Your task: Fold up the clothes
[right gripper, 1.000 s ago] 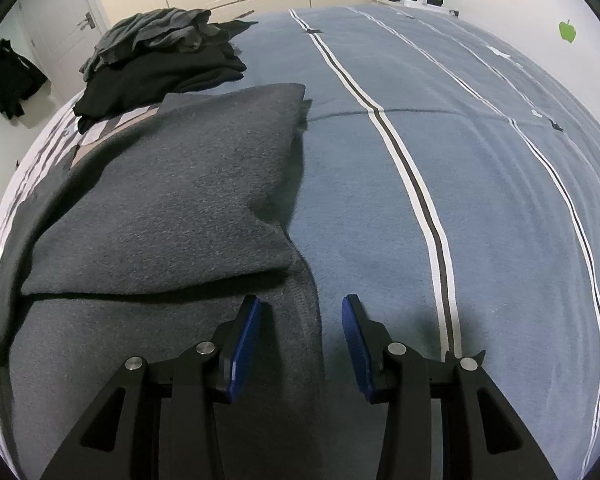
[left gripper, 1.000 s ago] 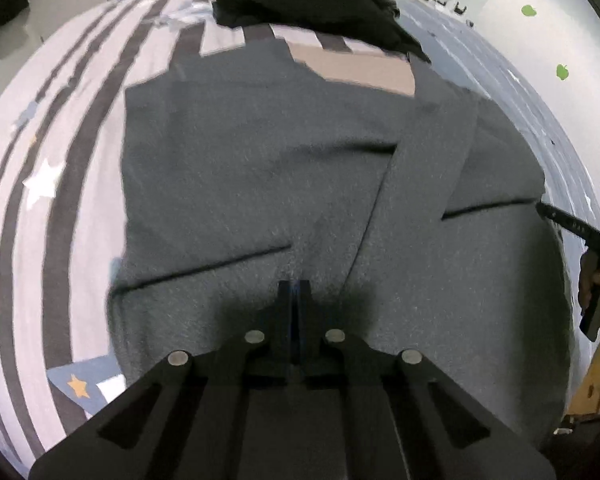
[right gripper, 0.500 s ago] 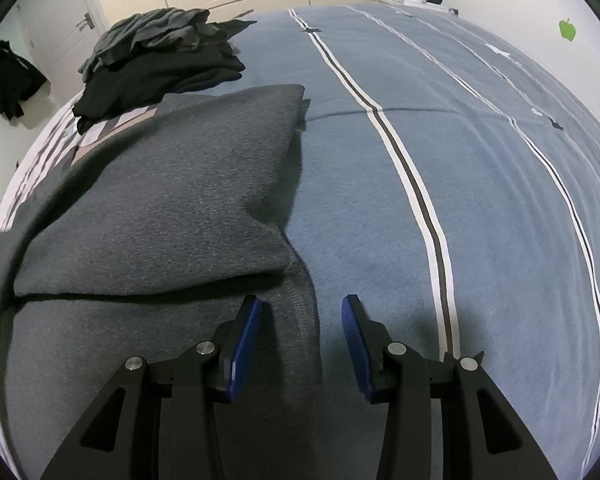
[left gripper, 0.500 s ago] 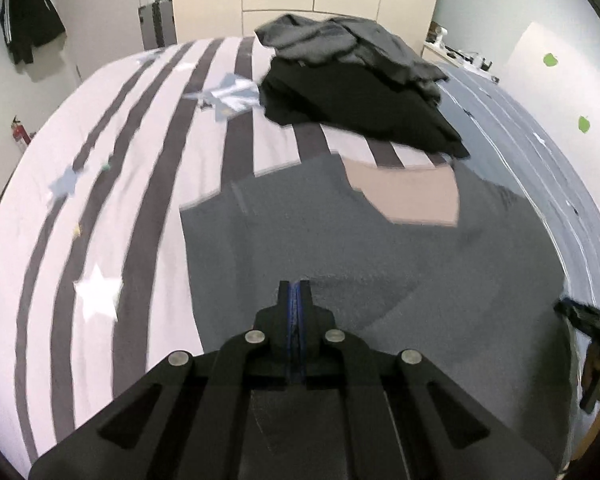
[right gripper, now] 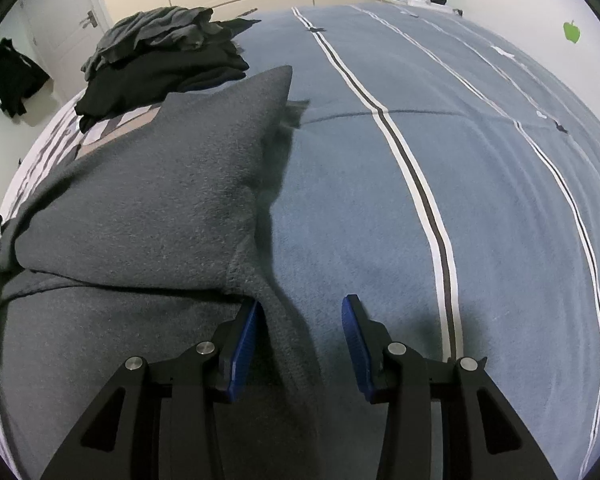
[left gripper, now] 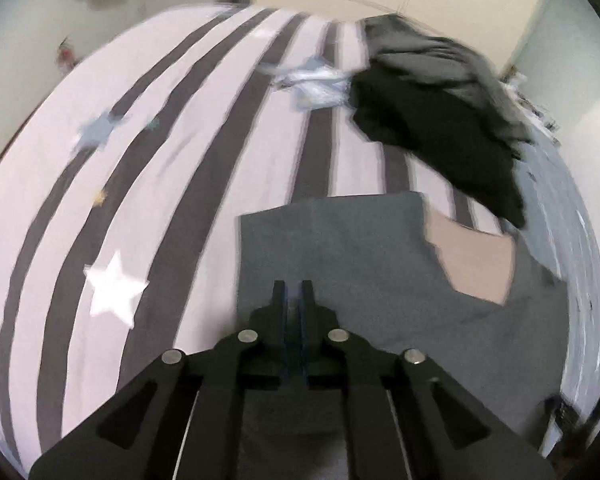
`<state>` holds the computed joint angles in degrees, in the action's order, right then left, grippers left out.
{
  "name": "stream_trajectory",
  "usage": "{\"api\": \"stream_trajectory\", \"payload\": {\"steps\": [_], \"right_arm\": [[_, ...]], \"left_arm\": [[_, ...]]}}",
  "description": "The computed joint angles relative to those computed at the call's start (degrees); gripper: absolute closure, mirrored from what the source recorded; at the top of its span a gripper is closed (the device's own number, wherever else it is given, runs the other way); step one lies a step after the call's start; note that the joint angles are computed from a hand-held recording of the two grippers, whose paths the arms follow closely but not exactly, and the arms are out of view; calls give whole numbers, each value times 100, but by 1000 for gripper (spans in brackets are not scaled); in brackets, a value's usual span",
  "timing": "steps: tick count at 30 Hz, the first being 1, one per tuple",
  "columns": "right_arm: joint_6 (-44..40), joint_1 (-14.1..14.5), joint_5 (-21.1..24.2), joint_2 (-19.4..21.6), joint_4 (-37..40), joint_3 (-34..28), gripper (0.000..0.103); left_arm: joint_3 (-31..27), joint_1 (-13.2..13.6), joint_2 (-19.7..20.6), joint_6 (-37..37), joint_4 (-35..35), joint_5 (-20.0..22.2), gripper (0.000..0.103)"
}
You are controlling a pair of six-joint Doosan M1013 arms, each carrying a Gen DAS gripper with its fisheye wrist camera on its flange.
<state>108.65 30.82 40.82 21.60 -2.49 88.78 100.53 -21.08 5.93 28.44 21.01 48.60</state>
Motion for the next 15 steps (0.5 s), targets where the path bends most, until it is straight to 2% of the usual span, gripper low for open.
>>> {"api": "stream_trajectory", "payload": {"steps": [3,7,10,12,14,15], "right_arm": [[-47,-17,-25,6,41,7,64],[-44,-27,-47,17,62,12,64],[-74,-33,-46,10,81,19,64],[-107,-37,-45,11,99,17,64],[-158,-50,-58,9,145,25,64],[-176,-52,-65,9,153,30,64]], "left_arm": [[-66,-157,57,888,-450,-297,83],[-332,-370,406,2210,-1028,-148,79],[-505,-516,638,2226,-838,244,79],[-489,-493,671,2100,-790,234,79],[-465,-469,693,1954,-725,234,84],[-453,-460,702,1872,-679,249,100]]}}
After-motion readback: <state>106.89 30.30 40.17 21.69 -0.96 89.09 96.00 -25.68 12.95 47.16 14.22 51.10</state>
